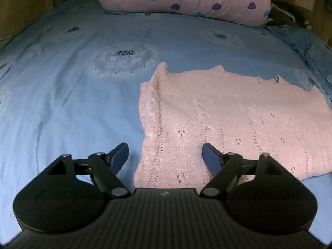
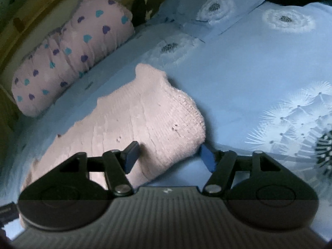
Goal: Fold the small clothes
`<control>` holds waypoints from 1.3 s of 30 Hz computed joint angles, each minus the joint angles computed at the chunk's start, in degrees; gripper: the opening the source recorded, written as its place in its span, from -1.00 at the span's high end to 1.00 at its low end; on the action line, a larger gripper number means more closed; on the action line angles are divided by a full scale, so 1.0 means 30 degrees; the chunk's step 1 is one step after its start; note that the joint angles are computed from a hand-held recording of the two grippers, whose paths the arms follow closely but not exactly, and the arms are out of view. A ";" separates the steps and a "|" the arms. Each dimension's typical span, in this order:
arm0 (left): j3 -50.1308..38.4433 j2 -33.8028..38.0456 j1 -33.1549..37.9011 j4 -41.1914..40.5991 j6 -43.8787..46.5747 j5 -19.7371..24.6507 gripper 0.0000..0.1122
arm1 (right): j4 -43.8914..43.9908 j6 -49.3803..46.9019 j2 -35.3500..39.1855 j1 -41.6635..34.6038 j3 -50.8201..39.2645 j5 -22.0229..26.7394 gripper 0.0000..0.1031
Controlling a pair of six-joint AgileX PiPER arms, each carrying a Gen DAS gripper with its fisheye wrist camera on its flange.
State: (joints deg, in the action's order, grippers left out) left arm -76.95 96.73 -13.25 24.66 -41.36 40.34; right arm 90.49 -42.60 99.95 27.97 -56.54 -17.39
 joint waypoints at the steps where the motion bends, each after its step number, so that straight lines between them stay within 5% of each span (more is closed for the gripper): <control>1: -0.0006 0.0031 -0.0032 0.0053 -0.0055 0.0000 -0.50 | -0.0990 0.1177 0.0146 0.0024 -0.0013 -0.0082 -0.41; 5: -0.0113 0.0205 -0.0061 0.0127 -0.0118 0.0035 -0.54 | -0.3302 0.3870 0.0824 0.0307 -0.0263 -0.0850 -0.44; 26: -0.0306 0.0452 0.0140 -0.0147 0.0016 0.0040 -0.59 | -0.3558 0.8959 -0.0301 0.3281 0.1564 -0.3177 -0.43; 33: -0.0322 0.0503 0.0333 -0.0540 0.0297 -0.0085 -0.60 | -1.2122 1.6744 0.1732 0.1330 0.1001 -0.3797 -0.43; 39: -0.0498 0.0613 0.0330 -0.0537 0.0295 0.0057 -0.64 | -1.5705 2.1049 0.2450 0.0148 0.0870 -0.4584 -0.41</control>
State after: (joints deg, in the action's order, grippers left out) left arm -78.44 98.57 -12.25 23.05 -40.48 40.51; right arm 43.38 20.55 107.30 28.42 -53.93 -31.14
